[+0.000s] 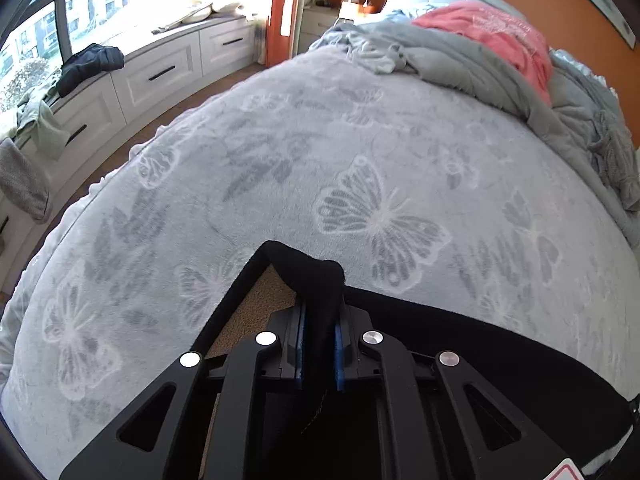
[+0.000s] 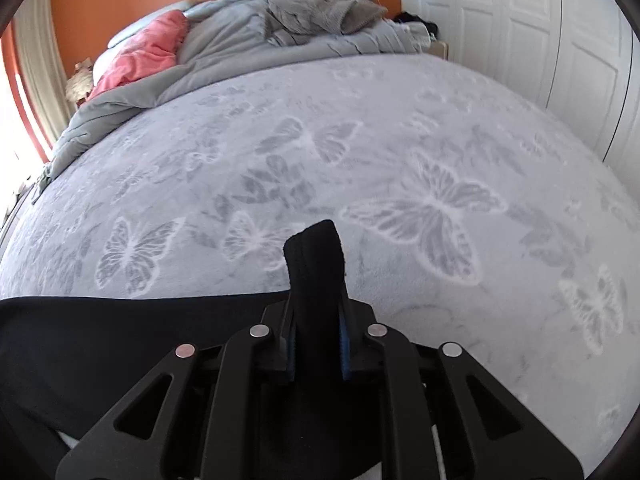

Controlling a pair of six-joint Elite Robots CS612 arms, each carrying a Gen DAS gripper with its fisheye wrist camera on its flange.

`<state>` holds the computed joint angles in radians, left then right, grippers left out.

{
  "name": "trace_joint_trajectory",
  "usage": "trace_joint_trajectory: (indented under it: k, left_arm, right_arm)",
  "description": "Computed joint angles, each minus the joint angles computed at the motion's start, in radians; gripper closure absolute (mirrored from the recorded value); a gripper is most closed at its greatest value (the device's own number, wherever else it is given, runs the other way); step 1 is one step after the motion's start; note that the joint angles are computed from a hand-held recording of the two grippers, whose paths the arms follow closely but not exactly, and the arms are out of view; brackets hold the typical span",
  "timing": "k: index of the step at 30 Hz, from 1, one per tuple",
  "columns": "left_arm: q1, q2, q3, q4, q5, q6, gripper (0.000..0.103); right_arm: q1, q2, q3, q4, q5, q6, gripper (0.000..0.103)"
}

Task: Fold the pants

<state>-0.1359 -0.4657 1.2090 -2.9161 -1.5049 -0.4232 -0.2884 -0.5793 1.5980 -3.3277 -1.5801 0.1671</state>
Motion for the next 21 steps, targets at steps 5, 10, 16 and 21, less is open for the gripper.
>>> trace_joint_trajectory:
  k: [5,10,16,21]
  left_arm:
    - [0.017,-0.139,0.228,-0.197,-0.084,0.032,0.095]
    - [0.027,-0.255,0.46,-0.315,-0.102,0.077,0.096]
    - [0.016,-0.276,0.589,-0.276,-0.024,0.118,0.092]
    - [0.011,-0.297,0.682,-0.323,-0.026,0.045,0.07]
  right_arm:
    - [-0.016,-0.114,0.174,-0.181,0.074,-0.058,0.089]
    - [-0.042,-0.188,0.34,-0.287,0.126,-0.114,0.089]
    - [-0.064,-0.176,0.428,-0.262,0.125,-0.141,0.082]
    - [-0.061,-0.173,0.491,-0.314,0.049,-0.074,0.049]
